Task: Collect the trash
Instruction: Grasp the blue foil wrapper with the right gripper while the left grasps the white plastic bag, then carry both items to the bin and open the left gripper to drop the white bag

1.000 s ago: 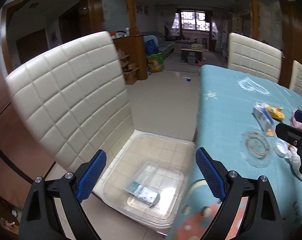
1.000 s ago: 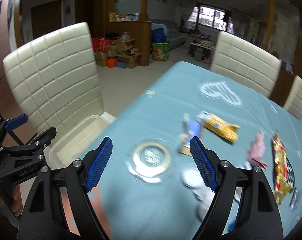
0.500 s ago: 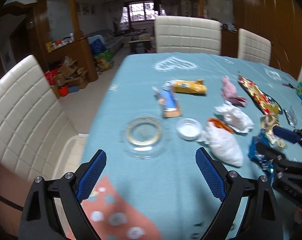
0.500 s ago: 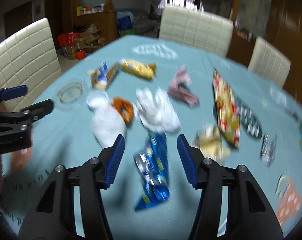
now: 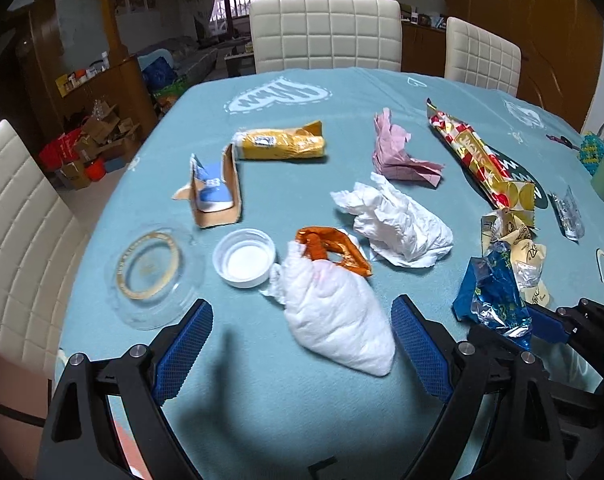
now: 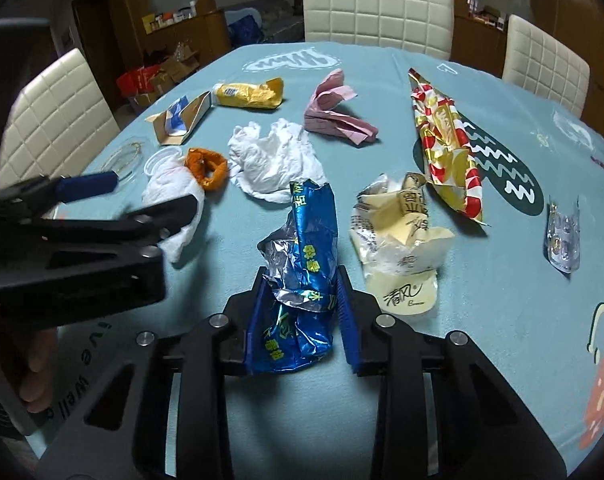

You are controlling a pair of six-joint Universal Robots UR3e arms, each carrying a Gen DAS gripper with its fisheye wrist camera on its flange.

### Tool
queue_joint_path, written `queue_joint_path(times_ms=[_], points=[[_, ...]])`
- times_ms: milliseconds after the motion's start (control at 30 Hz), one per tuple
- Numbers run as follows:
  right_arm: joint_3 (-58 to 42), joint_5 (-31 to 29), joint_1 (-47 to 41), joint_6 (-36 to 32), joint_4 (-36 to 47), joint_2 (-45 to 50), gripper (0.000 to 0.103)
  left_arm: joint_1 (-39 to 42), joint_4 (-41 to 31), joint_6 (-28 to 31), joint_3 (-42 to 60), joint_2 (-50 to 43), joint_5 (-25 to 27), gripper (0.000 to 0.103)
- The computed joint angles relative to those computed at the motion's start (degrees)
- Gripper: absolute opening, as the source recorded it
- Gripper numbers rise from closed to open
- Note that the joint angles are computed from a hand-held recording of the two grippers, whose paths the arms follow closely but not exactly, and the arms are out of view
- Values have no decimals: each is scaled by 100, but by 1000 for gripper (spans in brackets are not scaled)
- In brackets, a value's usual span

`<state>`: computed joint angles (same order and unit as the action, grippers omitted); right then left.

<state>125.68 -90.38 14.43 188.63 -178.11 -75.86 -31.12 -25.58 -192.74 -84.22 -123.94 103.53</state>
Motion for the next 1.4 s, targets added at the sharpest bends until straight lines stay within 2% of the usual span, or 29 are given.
queue_joint_path(times_ms=[100,133,167,200,233,267,333,667,1400], points=[[51,121,-112,-38,-41,-37,33,-89,45,-17,80,-109,241,86],[72,166,-146,-37,-46,-57,33,-95,94,-12,41,-98,269,76],[83,197,-165,-35,-47,-68,33,-65,89,3,19,-75,216,60],[102,205,-178,-25,-65,-81,33,6,27,18,-25,-23,33,52],[100,201,-180,-14,-79,-75,33,82,-30,36,-85,43,-144,37],[98,190,-176,-1,-88,-79,33,154,-57,52,-160,109,-330,29],[108,115,-137,21,-146,-107,33,193,48,93,-344,225,-439,25],[-210,-115,169,159,2,-186,33,97,873,364,-1233,854,-162,24],[-1914,-665,1142,324,881,566,34,849,1809,651,-2770,1930,-380,24]])
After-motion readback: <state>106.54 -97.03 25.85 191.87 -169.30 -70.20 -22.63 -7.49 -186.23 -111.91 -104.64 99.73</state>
